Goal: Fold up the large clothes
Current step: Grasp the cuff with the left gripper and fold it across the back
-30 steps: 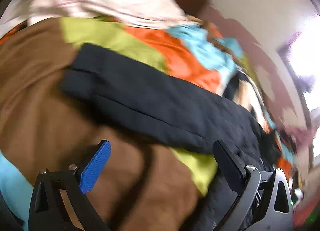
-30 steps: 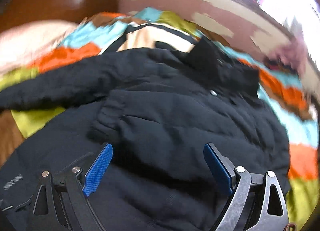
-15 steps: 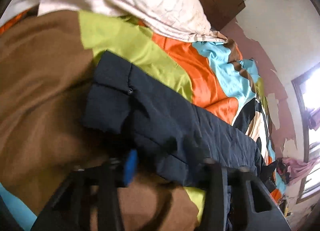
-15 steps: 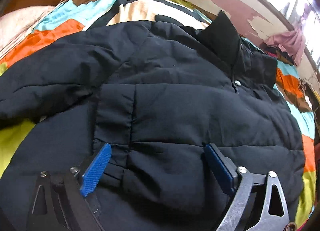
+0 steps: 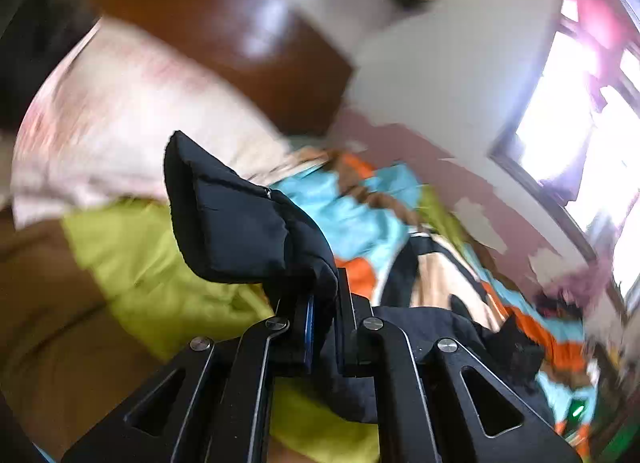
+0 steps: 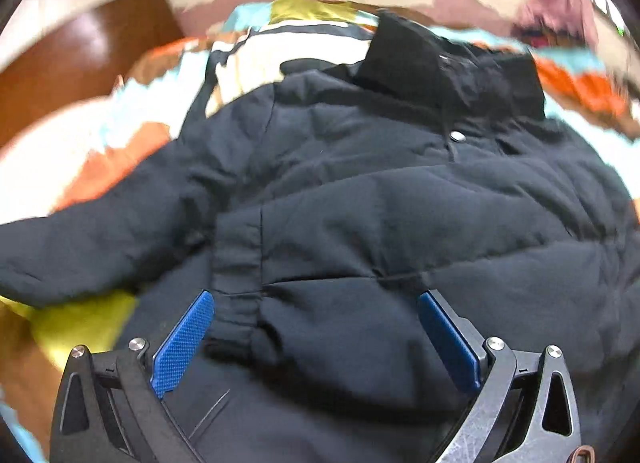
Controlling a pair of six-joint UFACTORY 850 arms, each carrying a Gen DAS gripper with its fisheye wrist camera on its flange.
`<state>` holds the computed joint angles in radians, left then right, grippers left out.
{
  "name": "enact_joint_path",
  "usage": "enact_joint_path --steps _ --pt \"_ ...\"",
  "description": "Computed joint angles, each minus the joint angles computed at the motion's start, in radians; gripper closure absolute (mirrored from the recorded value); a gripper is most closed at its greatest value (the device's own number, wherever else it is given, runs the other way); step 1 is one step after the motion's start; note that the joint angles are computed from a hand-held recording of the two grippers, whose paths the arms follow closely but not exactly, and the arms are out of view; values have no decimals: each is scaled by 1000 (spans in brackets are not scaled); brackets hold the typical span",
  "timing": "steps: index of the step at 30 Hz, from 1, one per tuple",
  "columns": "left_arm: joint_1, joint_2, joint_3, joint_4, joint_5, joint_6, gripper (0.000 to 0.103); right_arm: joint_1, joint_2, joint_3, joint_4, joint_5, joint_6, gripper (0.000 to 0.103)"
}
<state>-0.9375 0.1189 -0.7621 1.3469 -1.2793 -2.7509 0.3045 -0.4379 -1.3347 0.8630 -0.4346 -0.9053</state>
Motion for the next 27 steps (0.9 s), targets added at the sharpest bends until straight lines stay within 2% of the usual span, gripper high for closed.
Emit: enact_joint_path --steps 3,7,11,15,18,23,27 --pt "-29 -58 -68 69 -36 96 97 -72 54 13 -52 -99 9 0" --pt "-47 -126 -157 174 -1 180 98 -175 149 101 -47 -102 -126 0" --pt "-43 -224 -285 274 135 226 98 -300 213 195 50 -51 -361 0" --pt "-25 -385 -493 306 273 392 98 -397 191 210 187 -82 -513 0" --pt "-3 -501 -646 310 414 458 98 -456 157 200 285 -129 -586 0" --pt "9 -759 -990 117 558 817 99 -542 100 173 479 -229 -711 0" --pt "20 -925 -1199 -139 636 1086 100 -605 41 124 566 -388 -714 0"
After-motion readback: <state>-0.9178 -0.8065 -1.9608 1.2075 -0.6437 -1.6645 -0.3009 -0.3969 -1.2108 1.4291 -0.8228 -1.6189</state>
